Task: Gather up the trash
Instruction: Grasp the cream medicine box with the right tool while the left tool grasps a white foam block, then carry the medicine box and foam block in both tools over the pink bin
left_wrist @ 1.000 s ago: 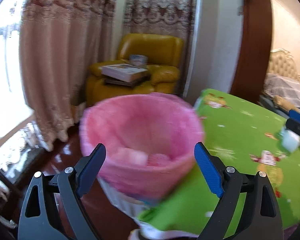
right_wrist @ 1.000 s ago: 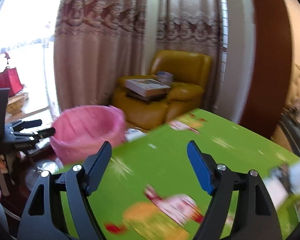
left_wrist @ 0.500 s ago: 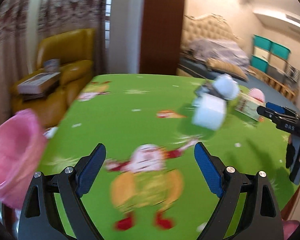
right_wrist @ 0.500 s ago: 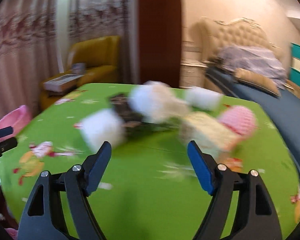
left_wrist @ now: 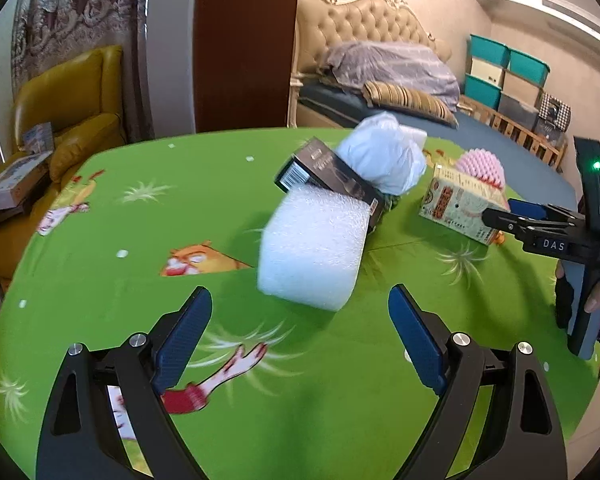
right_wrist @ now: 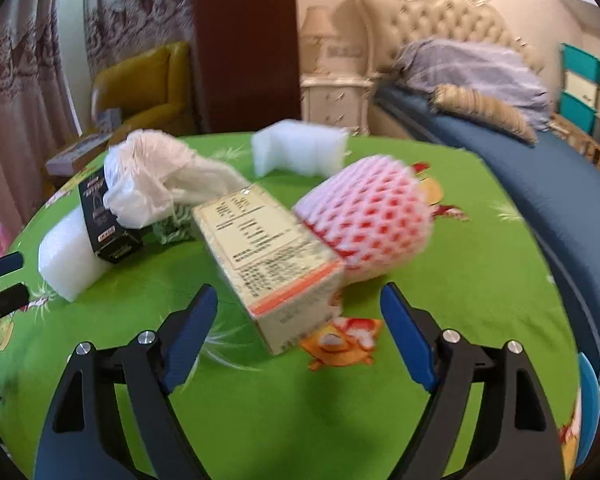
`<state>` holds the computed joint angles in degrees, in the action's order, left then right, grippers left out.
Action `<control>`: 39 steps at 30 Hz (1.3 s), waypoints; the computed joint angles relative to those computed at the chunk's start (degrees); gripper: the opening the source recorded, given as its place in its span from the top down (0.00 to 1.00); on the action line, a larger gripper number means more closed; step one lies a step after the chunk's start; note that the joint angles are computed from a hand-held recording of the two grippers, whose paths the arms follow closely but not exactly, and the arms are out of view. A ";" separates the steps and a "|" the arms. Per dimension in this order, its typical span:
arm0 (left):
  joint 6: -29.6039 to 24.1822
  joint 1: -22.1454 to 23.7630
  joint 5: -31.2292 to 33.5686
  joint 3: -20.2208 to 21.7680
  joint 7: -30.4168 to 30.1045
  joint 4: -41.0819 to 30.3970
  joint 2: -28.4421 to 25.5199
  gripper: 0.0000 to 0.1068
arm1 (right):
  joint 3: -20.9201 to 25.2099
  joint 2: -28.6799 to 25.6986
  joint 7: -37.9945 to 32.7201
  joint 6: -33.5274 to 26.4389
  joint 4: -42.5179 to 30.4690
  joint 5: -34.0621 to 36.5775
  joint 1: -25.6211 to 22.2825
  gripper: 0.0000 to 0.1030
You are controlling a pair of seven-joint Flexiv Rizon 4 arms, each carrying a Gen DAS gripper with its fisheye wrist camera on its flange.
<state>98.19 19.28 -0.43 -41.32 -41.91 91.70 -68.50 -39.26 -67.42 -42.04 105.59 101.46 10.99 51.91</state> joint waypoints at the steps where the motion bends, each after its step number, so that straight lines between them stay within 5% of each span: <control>1: -0.93 -0.67 -0.51 0.47 -0.14 -0.83 -0.05 0.22 | 0.71 0.14 -0.58 -0.34 -0.96 -1.05 -1.05 0.21; 8: -4.89 -5.10 -5.14 4.02 0.04 -5.79 0.23 0.22 | 3.78 0.70 -2.54 -1.40 -4.68 -5.06 -5.23 0.24; 9: -5.40 -5.84 -5.96 4.54 0.01 -6.60 0.26 0.22 | 4.05 0.74 -2.71 -0.58 -4.56 -4.87 -5.42 0.36; 10: -5.92 -6.62 -6.71 5.12 0.07 -7.47 0.25 0.22 | 4.01 0.66 -2.88 0.02 -4.57 -4.49 -5.47 0.37; 17: -10.31 -11.19 -11.41 8.57 1.96 -11.69 0.41 0.22 | 0.06 -0.75 -3.97 2.61 -0.85 1.98 0.86 0.40; 19: -10.36 -10.79 -12.27 7.93 2.85 -10.71 0.57 0.38 | -1.00 -1.03 -3.78 2.58 0.41 3.56 2.99 0.40; 26: -1.27 -4.37 -7.67 1.91 4.68 -1.37 0.82 0.40 | -2.48 -1.28 -2.87 4.26 4.38 7.44 8.85 0.41; 39: 6.53 8.74 5.14 -2.53 -4.66 11.69 0.84 0.40 | -2.63 -1.85 1.76 6.65 9.10 14.25 17.99 0.41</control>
<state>104.72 28.02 4.72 -43.85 -46.57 103.39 -67.65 -41.89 -69.27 -40.28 112.25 110.55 25.24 69.90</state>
